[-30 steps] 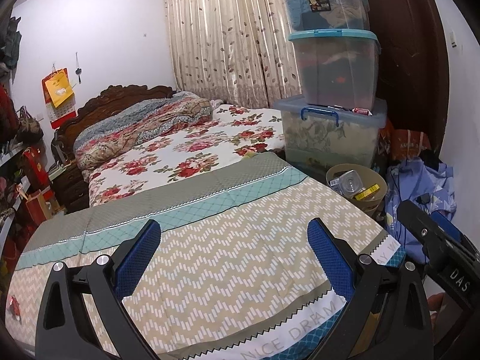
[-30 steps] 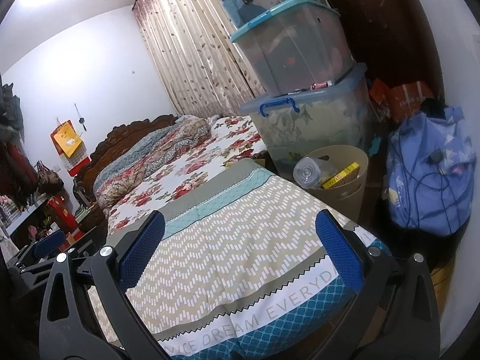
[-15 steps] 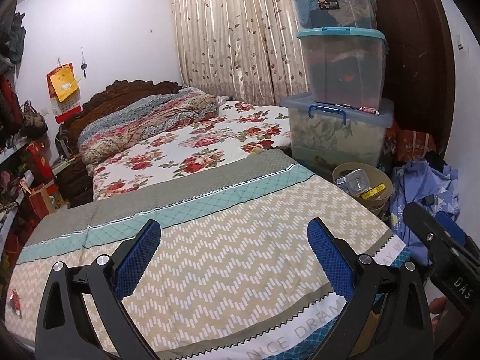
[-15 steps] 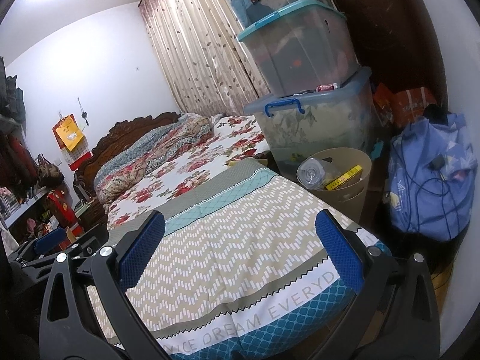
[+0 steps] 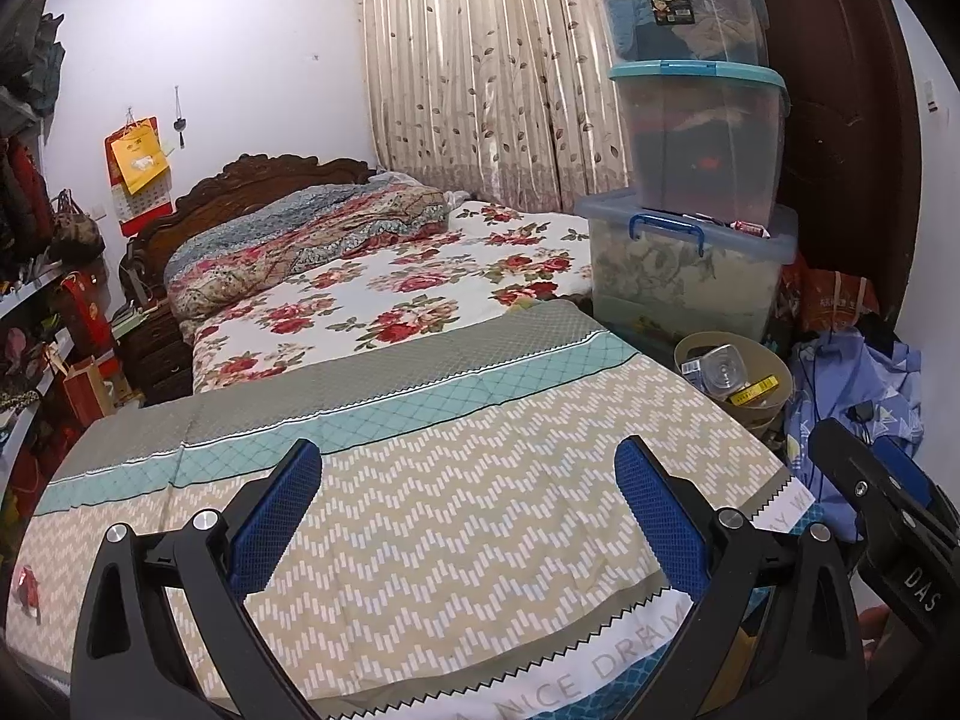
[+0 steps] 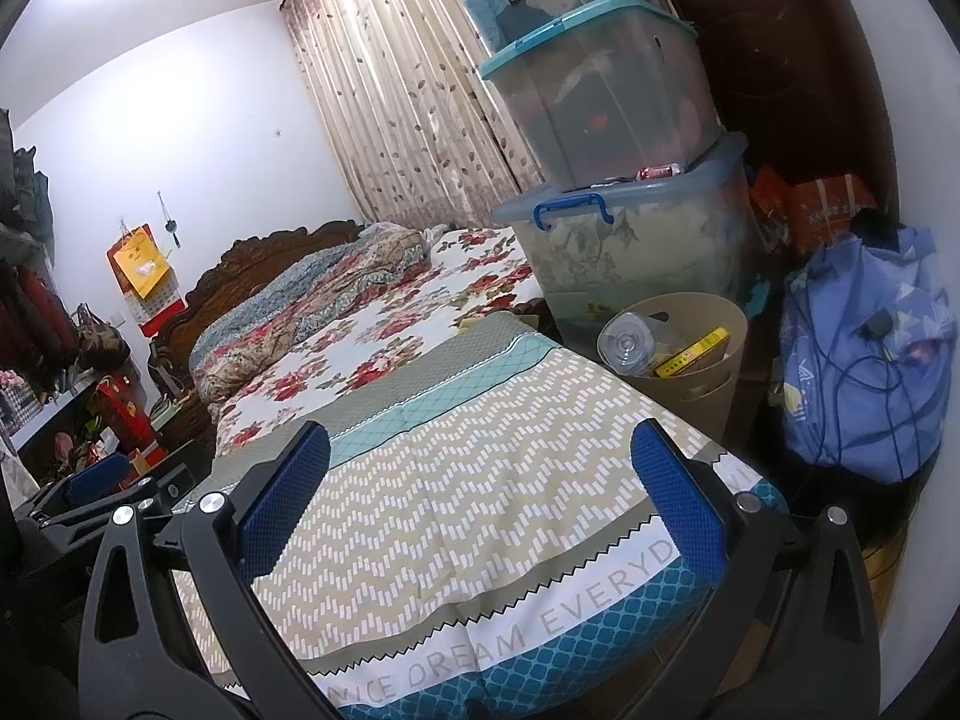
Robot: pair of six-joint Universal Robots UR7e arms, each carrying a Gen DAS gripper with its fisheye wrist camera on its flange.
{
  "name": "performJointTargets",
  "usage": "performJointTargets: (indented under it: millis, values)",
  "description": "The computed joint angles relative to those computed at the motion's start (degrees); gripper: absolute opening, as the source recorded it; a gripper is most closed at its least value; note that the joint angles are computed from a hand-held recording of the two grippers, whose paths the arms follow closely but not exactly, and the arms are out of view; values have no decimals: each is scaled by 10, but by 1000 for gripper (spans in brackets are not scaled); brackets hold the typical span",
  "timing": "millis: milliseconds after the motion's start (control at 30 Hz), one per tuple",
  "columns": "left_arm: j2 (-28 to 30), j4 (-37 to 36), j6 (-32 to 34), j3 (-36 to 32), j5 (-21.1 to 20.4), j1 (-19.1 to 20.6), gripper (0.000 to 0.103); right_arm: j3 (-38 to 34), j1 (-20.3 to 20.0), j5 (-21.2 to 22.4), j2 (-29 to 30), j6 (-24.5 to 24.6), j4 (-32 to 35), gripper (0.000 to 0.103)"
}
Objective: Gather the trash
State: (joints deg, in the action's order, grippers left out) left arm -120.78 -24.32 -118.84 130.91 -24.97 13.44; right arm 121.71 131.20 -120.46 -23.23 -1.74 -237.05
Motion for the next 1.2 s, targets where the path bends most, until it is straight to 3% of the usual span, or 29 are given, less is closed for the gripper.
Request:
performJointTargets:
  millis: [300, 1200]
  values:
    - [-5, 23, -32, -3, -5, -12, 94, -3, 1, 1, 3, -8, -3, 99]
    - [-14, 1, 5, 0, -9, -2, 94, -10, 2, 7, 6, -6, 12, 99]
